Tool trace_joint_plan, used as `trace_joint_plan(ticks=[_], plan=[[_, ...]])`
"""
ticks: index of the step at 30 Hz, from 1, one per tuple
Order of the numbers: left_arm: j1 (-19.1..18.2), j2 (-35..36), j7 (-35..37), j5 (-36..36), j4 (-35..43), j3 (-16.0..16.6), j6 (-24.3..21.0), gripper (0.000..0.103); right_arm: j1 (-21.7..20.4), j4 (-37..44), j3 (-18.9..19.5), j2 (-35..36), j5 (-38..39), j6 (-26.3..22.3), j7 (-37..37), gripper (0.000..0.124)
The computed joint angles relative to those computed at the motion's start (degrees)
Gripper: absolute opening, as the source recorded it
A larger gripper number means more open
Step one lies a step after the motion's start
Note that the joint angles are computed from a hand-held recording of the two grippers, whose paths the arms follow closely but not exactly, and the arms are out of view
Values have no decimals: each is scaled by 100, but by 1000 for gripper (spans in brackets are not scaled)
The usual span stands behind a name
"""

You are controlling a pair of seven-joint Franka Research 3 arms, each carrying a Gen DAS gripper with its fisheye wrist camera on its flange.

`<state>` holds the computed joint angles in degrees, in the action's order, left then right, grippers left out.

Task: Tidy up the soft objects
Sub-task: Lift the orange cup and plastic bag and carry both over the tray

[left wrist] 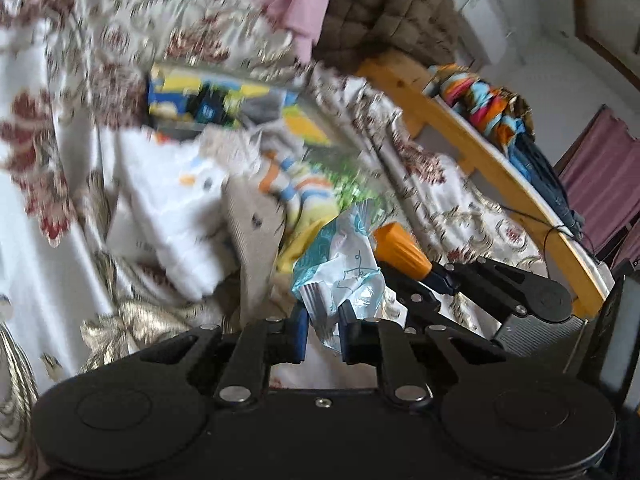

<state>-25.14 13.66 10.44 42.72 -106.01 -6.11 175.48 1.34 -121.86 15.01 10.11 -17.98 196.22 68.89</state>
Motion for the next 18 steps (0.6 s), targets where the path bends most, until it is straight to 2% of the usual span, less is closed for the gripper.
trace_joint_plan(ticks=[2, 4, 6, 9, 13, 16, 18], plan=[[-333, -78, -624, 749, 99, 417, -36, 16, -35, -15, 11, -56, -17, 115, 92, 14], [-447, -135, -1189, 1476, 260, 597, -133, 16, 127, 11, -149, -93, 100, 212, 77, 14], [-496, -131, -1730, 2143, 493, 716, -258, 16, 152, 103, -193, -87, 53, 282, 211, 14], [-388, -77, -2193, 2717, 809, 735, -443, 16, 141, 372, -191, -15, -65, 256, 410, 14], [-1, 211, -1713, 2596, 1421, 517, -814, 16, -16, 1046, 33, 328, -323, 118, 499, 15], [200, 591, -1319, 2475, 2068, 427, -1225, 16, -345, 1823, 545, 838, -430, -85, 460, 15], [274, 887, -1103, 2317, 2506, 443, -1425, 16, -395, 2383, 755, 1232, -346, -237, 304, 16]])
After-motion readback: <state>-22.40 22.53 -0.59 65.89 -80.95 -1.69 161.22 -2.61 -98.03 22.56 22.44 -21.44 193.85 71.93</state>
